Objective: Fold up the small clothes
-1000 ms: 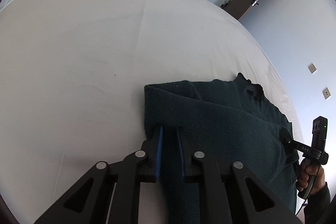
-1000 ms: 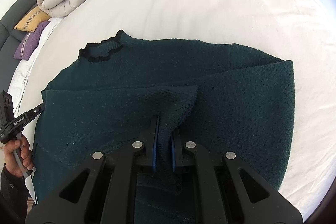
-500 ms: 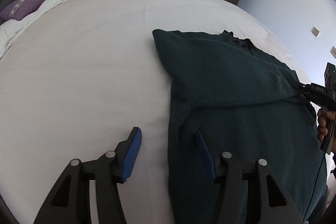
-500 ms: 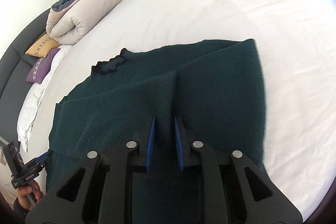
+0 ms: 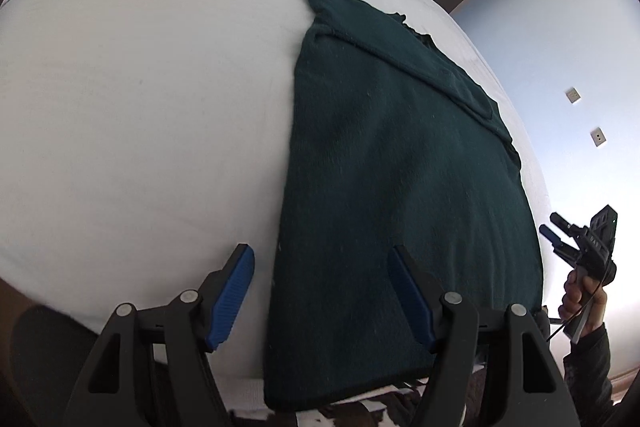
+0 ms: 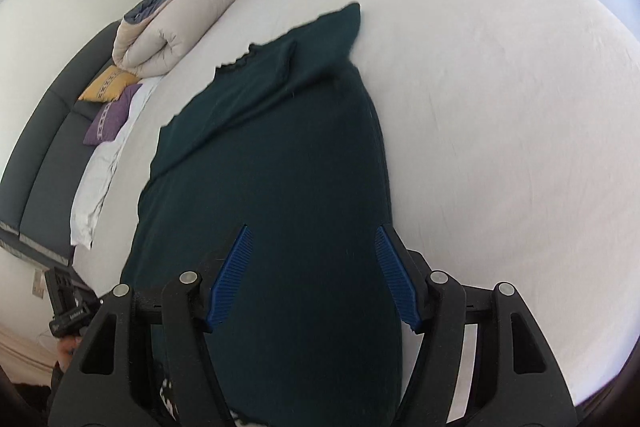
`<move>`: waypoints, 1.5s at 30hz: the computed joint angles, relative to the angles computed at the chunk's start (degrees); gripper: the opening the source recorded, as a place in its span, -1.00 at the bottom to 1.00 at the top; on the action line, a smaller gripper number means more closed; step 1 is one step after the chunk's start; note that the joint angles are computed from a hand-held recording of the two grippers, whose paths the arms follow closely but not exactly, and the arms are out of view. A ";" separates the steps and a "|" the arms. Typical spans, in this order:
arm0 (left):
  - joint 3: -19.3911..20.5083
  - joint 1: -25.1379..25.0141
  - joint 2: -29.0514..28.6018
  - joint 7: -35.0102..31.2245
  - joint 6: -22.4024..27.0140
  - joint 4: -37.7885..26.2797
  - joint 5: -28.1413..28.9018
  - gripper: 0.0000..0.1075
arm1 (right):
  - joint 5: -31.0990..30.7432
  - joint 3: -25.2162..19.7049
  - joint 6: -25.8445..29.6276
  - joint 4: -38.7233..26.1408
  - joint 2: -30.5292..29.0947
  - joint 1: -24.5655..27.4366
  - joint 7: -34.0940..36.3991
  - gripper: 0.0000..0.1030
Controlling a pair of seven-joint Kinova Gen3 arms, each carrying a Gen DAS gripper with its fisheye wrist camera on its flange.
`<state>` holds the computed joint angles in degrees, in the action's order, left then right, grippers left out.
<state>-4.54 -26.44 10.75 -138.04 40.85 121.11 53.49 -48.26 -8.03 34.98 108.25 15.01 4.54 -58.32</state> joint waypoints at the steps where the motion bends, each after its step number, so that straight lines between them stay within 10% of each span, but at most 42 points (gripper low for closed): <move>1: -0.07 0.11 -0.47 0.43 -0.05 0.76 -0.17 0.30 | -0.68 -0.22 0.73 2.07 -0.87 0.83 1.10 0.22; 9: -0.78 0.64 -0.59 4.95 1.94 0.84 -4.65 -0.05 | -12.57 4.20 6.57 14.47 -6.98 4.70 12.67 0.22; 13: -1.38 -0.75 0.39 6.68 4.83 -0.10 -6.07 -0.54 | -9.98 6.90 8.79 15.01 -8.77 3.21 11.61 0.22; 32: -0.80 -0.82 0.24 7.09 6.62 -1.02 -9.49 -0.89 | 0.56 8.89 13.92 12.99 -7.05 2.30 0.21 0.08; 40: -1.55 -3.15 0.98 3.27 9.55 -1.02 -6.57 -0.90 | -3.74 8.82 16.79 13.41 -4.03 6.36 4.36 -0.77; 45: -2.24 -5.47 1.01 0.08 13.32 -0.73 -3.20 -0.91 | -4.66 8.84 16.62 14.03 -6.36 6.38 5.55 -0.86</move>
